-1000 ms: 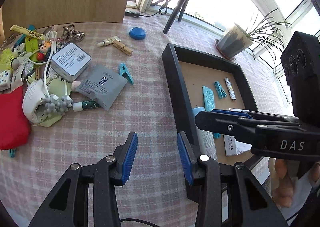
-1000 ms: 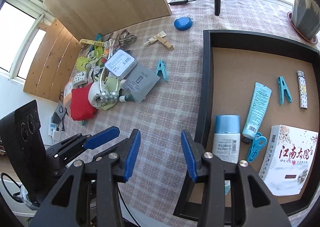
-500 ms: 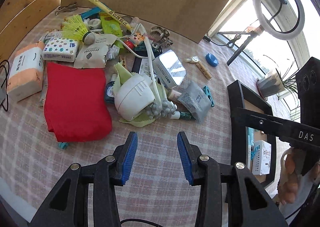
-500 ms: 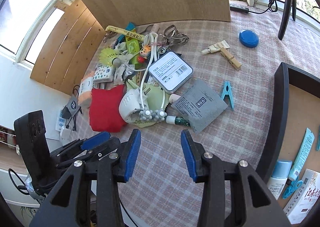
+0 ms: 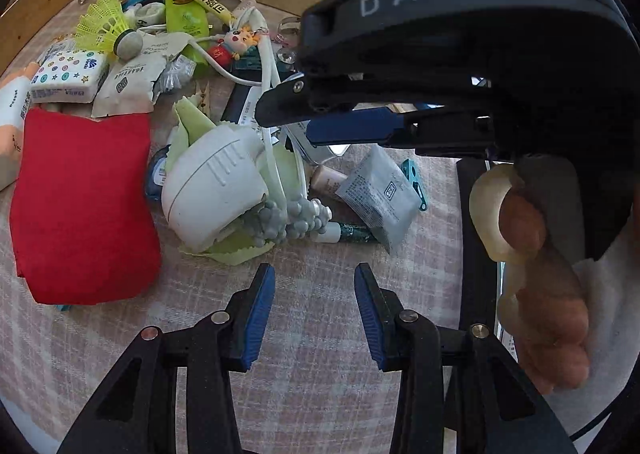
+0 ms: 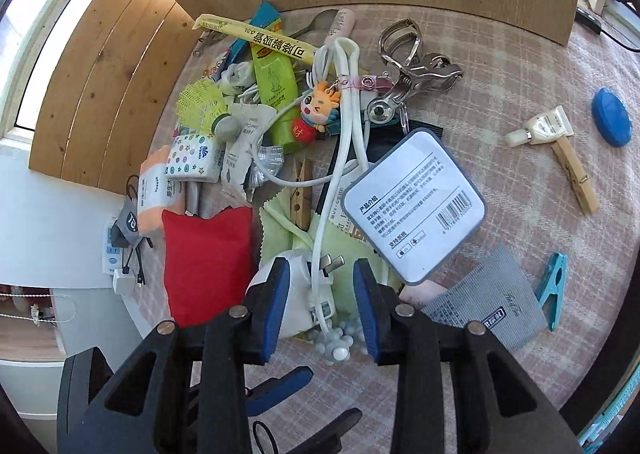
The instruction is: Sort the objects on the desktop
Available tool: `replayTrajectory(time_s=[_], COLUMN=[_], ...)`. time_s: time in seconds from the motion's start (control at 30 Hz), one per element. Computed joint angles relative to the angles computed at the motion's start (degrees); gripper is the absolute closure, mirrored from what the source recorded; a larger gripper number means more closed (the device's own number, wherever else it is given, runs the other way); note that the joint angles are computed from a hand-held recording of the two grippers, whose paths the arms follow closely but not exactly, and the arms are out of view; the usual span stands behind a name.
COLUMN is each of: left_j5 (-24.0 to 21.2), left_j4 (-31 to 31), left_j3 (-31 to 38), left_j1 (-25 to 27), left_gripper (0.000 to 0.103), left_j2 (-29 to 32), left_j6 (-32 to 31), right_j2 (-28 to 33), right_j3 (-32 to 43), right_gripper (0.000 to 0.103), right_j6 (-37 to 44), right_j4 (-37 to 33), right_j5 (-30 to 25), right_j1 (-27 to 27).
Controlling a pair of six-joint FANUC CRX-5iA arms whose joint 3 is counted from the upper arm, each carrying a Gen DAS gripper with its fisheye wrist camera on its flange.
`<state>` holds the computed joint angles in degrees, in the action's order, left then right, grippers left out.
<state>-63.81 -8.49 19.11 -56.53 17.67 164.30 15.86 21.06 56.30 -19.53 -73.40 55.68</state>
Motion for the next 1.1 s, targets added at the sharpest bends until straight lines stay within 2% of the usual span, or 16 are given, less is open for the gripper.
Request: replayTrajectory(time_s=[0.07, 0.3, 0.47, 0.5, 0.57, 0.63, 0.7, 0.77, 0.87, 1.1], left_j5=[1.36, 6.28, 6.48, 5.92, 6.31, 5.75, 4.36, 5.52, 5.1, 4.21], left_j4=[0.92, 3.2, 2.45, 2.06, 2.45, 1.99, 1.3, 2.03, 1.24, -0.8], left_j3=[-1.08, -5.35, -4.97, -4.66, -5.07, -4.68, -3.83, -4.75, -4.04, -0.91], left_j1=[0.7, 2.87, 3.08, 3.09, 3.4, 3.31, 3.14, 3.4, 2.94, 0.79], left_gripper=[0.065, 0.065, 0.068, 0.069, 0.071, 0.078, 0.093, 0.101, 0.102, 0.103], left_j2=[-0.06, -1.29, -0.74, -0.58, -0.64, -0.5, -0.12, -0.59, -0.69, 0.03], left_j6=[0.23, 1.93, 2.79, 3.11, 2.71, 2.29, 2.0, 1.83, 1.35, 0.71], right_j2=[1.41, 4.42, 7.51, 8.03, 8.88, 8.8, 8.51, 7.86, 6.33, -0.01], right_j3=[1.28, 4.24, 7.64, 8.0, 8.62, 8.3, 8.0, 7.52, 6.28, -0.64], right_gripper=[0.07, 0.073, 0.074, 0.075, 0.083, 0.088, 0.093, 0.095, 0.096, 0.1], right_j6=[0.69, 0.67, 1.18, 0.99, 0.71, 0.94, 1.17, 1.32, 2.02, 4.19], right_j4=[-2.28, -2.19, -3.43, -3.46, -3.38, -4.39, -5.65, -5.89, -6.42, -14.89], right_j5=[-0.31, -0.19, -2.42, -2.76, -3.27, -2.15, -1.52, -1.0, -0.53, 3.06], right_j1=[-0.94, -1.67, -2.87, -2.93, -3.06, -3.5, -4.07, -4.22, -4.55, -8.03])
